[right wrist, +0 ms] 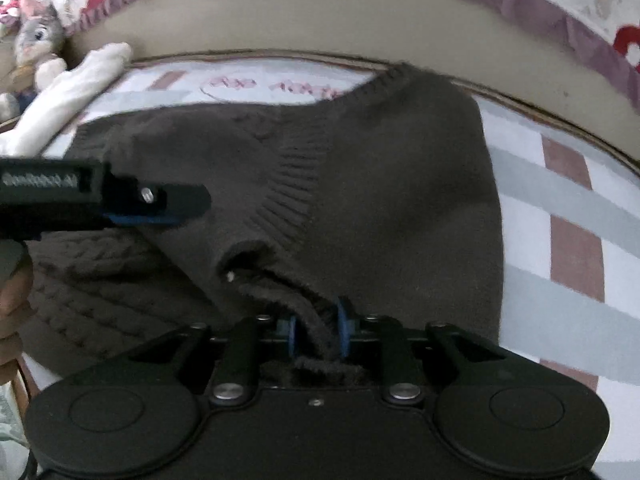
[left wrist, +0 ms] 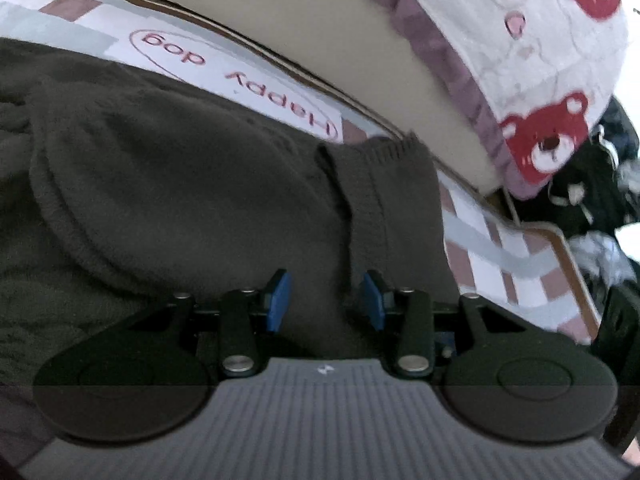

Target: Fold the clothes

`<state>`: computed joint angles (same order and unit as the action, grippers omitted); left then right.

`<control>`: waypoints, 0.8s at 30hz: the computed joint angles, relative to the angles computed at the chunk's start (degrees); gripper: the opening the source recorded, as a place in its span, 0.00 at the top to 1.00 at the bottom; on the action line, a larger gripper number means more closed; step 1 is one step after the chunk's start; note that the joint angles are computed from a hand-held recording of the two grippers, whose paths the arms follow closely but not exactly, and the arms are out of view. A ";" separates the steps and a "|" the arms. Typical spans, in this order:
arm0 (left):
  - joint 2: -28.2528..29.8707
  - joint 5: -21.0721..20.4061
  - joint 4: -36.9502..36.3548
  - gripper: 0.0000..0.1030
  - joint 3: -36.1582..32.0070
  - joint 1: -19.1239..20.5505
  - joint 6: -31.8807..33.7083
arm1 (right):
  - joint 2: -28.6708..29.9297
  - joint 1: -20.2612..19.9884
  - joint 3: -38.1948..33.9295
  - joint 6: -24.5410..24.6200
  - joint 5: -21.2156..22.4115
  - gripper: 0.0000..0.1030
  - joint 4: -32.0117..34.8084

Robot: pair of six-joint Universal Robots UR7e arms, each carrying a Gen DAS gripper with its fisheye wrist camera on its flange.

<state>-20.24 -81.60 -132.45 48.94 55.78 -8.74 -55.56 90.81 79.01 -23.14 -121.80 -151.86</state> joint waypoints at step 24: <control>-12.01 22.89 33.94 0.30 -9.17 9.32 -4.44 | 7.84 11.16 2.83 -8.97 13.11 0.47 -12.39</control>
<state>-32.25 -58.71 -98.51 39.77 65.11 -13.18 -47.73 101.98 81.84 -32.11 -108.68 -164.25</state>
